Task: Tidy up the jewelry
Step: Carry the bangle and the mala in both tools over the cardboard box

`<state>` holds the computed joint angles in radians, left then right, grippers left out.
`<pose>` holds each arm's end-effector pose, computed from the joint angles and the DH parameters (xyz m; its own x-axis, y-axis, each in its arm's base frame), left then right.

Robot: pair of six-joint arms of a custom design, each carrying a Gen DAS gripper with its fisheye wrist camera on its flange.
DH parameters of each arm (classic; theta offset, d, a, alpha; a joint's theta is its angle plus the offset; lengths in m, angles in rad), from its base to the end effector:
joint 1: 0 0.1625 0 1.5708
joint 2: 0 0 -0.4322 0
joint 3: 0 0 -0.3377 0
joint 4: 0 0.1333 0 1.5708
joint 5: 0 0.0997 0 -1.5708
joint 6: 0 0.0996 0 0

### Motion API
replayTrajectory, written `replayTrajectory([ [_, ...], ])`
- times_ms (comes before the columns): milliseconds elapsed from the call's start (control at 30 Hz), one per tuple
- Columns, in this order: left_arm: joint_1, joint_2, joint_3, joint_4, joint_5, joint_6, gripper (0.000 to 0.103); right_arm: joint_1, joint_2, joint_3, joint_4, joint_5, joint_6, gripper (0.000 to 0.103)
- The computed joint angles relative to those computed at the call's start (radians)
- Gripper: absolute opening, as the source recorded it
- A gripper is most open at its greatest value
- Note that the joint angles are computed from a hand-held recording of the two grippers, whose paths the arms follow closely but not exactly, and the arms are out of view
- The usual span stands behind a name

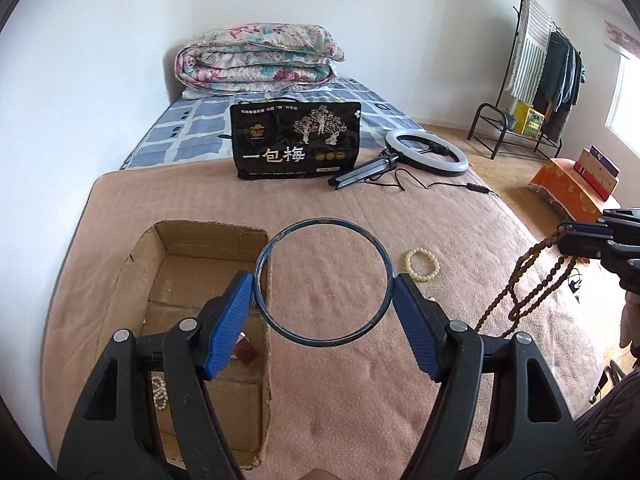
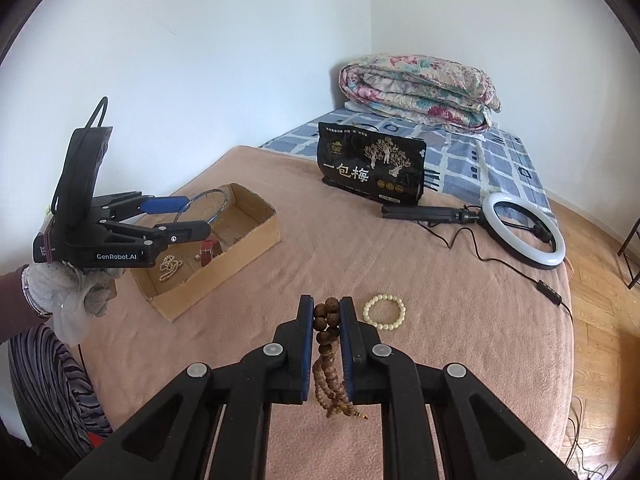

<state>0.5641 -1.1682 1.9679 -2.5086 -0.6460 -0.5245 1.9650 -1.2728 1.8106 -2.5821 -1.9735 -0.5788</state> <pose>-0.3186 -0.4534 0.2723 -0.7782 0.1243 -0.6156 0.5168 0.6837 -0.5152 0.2973 -0.4692 0.3666 -0.5816 -0.6072 0.5414 -0.7883 0.5849 -0.1909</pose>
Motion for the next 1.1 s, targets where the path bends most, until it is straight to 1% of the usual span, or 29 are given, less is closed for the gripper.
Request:
replayTrajectory([
  [300, -0.013, -0.105, 0.040, 0.095, 0.061, -0.071, 0.073, 0.041, 0.055, -0.063, -0.013, 0.018, 0.012, 0.010],
  [567, -0.015, -0.176, 0.063, 0.187, 0.103, -0.134, 0.073, 0.074, 0.113, -0.135, -0.016, 0.044, 0.015, 0.010],
  [733, -0.010, -0.208, 0.072, 0.235, 0.115, -0.168, 0.073, 0.093, 0.167, -0.197, -0.010, 0.063, 0.017, 0.010],
  [1100, 0.010, -0.249, 0.103, 0.286, 0.114, -0.216, 0.073, 0.126, 0.288, -0.341, 0.003, 0.092, 0.016, 0.010],
])
